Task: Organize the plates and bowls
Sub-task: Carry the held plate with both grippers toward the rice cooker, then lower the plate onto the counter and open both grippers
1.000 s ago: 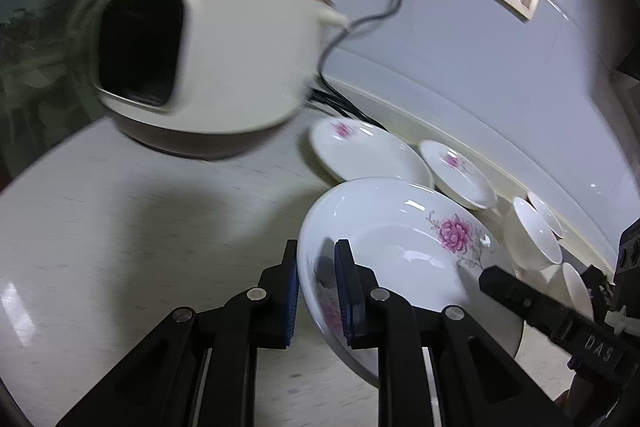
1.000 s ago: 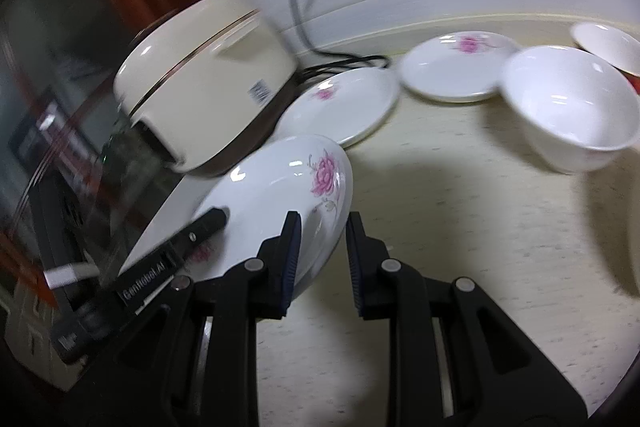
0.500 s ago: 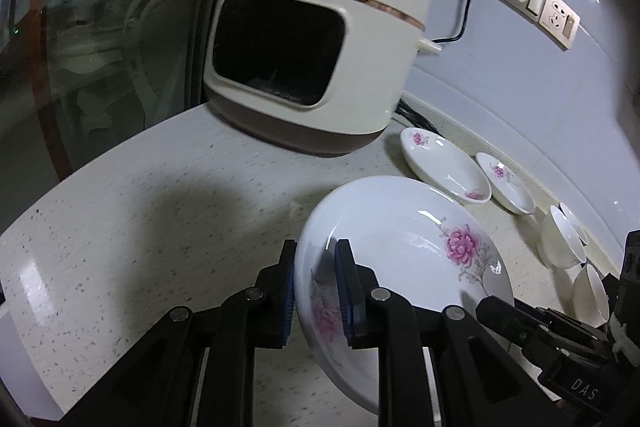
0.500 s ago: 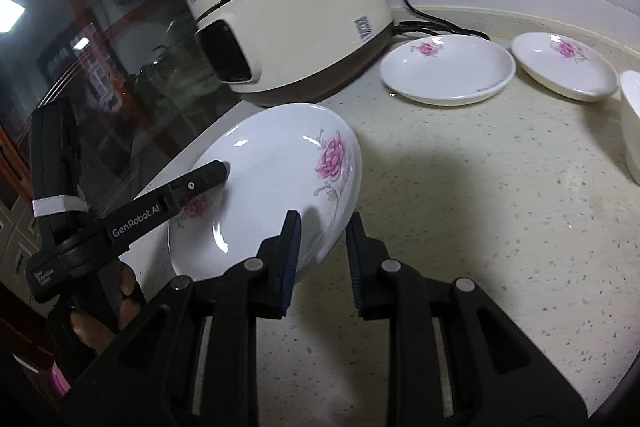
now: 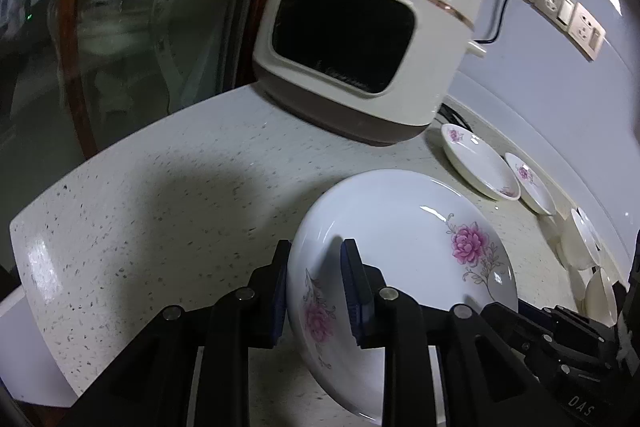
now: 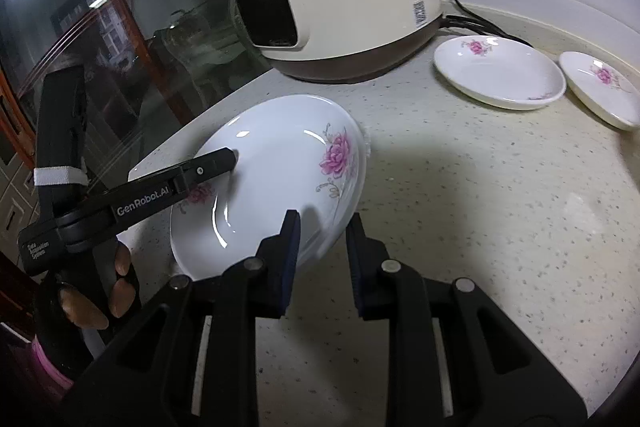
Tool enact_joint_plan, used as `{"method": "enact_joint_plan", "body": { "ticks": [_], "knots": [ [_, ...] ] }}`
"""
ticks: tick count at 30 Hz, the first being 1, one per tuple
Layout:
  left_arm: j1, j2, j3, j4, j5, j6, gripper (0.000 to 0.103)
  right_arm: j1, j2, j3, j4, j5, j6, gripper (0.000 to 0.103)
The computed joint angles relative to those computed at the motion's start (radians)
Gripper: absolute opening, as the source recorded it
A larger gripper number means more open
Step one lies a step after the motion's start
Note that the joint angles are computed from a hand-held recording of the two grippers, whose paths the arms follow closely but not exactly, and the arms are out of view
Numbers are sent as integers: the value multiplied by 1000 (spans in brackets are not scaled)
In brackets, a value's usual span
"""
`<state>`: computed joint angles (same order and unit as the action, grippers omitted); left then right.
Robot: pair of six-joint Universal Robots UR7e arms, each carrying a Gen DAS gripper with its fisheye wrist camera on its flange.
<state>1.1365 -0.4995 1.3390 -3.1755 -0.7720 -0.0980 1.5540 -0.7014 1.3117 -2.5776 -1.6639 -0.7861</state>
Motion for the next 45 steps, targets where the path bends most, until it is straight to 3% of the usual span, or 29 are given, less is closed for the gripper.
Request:
{"method": "enact_joint_plan", "body": {
  "ticks": [15,19,23,25,30,36,41,45],
  "knots": [
    [-5,10,-16,45,94,-70,26,10,23,-38,82,-29,0,30],
    [-10,15,-18,34,124,-81,34,11,25,-45,110,-20,-5,46],
    [-24,30,-18,-22,187,-75,64,0,8,-22,53,23,13,63],
    [-31,37,-11,-88,203,-43,72,-6,4,-22,42,37,37,64],
    [-36,47,-1,-177,204,16,74,-21,-10,-16,19,76,84,74],
    [-46,60,4,-264,220,72,75,-30,-26,3,-43,106,70,89],
    [-79,82,3,-377,229,168,76,-18,-21,5,-152,5,60,92],
    [-110,90,-6,-380,159,195,86,-15,-11,-16,-228,-77,99,92]
  ]
}}
